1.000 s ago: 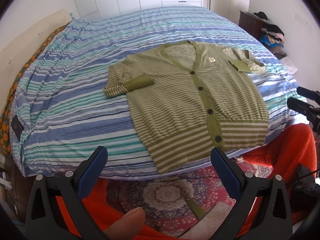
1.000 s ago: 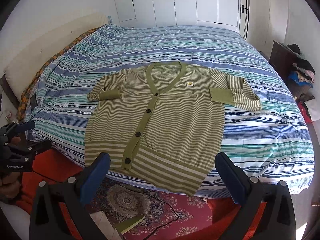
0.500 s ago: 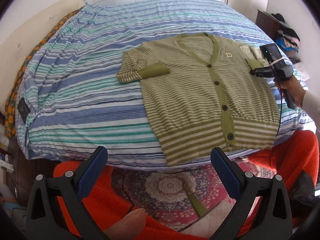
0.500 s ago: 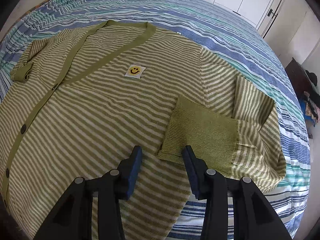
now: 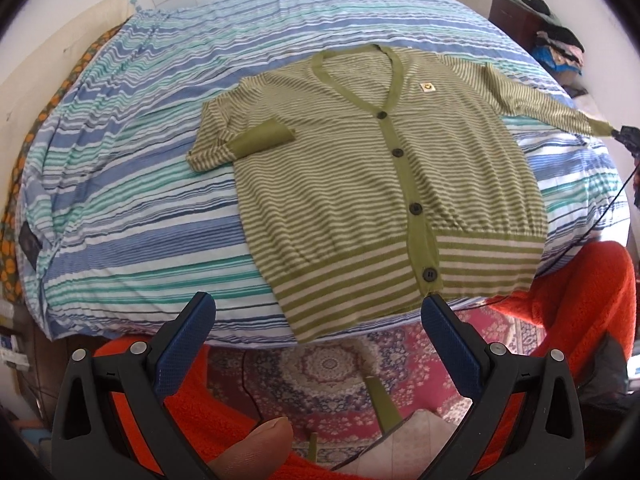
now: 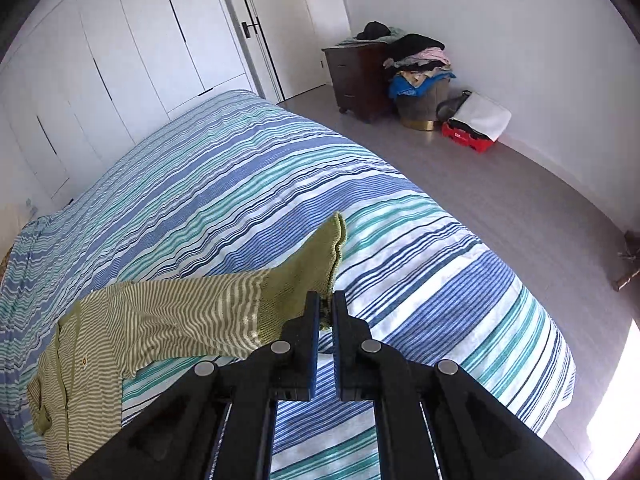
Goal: Fold small clothes
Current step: 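Grasp the sleeve cuff with the right gripper and pull it outward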
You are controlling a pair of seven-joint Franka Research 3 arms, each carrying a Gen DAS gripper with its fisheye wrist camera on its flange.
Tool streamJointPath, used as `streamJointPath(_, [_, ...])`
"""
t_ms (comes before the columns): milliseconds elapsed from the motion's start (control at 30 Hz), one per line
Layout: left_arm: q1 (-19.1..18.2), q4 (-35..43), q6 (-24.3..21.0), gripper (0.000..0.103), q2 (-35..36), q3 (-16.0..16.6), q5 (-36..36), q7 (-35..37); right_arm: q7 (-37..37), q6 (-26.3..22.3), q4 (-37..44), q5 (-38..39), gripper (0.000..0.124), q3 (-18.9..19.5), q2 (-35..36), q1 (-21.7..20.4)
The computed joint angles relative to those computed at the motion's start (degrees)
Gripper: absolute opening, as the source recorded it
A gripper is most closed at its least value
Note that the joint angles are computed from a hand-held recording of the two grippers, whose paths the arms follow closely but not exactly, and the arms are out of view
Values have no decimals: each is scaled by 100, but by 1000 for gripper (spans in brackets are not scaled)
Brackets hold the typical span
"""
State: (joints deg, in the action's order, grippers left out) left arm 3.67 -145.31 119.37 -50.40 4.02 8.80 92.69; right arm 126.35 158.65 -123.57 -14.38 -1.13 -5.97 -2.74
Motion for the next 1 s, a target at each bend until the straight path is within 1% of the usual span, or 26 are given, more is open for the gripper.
streamJointPath(67, [-14, 17, 2, 102, -13, -54, 23, -11, 208, 37, -229, 113, 6, -80, -76, -98])
streamJointPath(133, [-25, 40, -39, 102, -2, -87, 38, -35, 260, 83, -382, 241, 6, -123, -105, -169])
streamJointPath(200, [-39, 67, -72, 102, 32, -116, 68, -48, 159, 169, -452, 381, 6, -169, -119, -223])
streamJointPath(267, [-58, 70, -79, 102, 12, -156, 112, -55, 228, 349, -446, 413, 6, -175, -101, -302])
streamJointPath(367, [-66, 31, -1, 102, -69, -183, 178, -103, 746, 416, -514, 81, 6, -76, -247, -530])
streamJointPath(400, [-65, 28, 13, 102, -65, -175, 183, -127, 834, 330, -574, 28, 6, -53, -332, -578])
streamJointPath(467, [-87, 33, -16, 102, -1, -124, 139, -137, 938, 3, -670, -132, 5, 5, -438, -673])
streamJointPath(533, [-117, 64, -116, 102, 104, -84, 78, -105, 875, -324, -715, -167, 5, 16, -427, -675])
streamJointPath(633, [-137, 75, -160, 102, 116, -68, 46, -25, 1134, -439, -933, -176, 5, 45, -499, -659])
streamJointPath(733, [-97, 45, -89, 102, 71, -75, 61, -35, 1418, -600, -1040, -355, 6, 121, -527, -664])
streamJointPath(800, [-15, 20, -1, 102, 36, -76, 126, -83, 1474, -614, -1094, -407, 7, 117, -558, -639])
streamJointPath(867, [96, -49, 127, 102, -33, -63, 222, -149, 1574, -744, -1112, -577, 17, 169, -648, -653])
streamJointPath(900, [162, -92, 196, 102, -62, -54, 284, -182, 1620, -866, -1126, -672, 38, 208, -739, -653])
streamJointPath(933, [229, -136, 253, 102, -86, -52, 350, -217, 1665, -954, -1175, -775, 70, 254, -877, -650])
streamJointPath(967, [300, -176, 317, 103, -93, -39, 428, -235, 1835, -1043, -1229, -1016, 80, 374, -1055, -692])
streamJointPath(1000, [368, -229, 386, 102, -105, -36, 512, -251, 2046, -1084, -1280, -1352, 83, 539, -1234, -757])
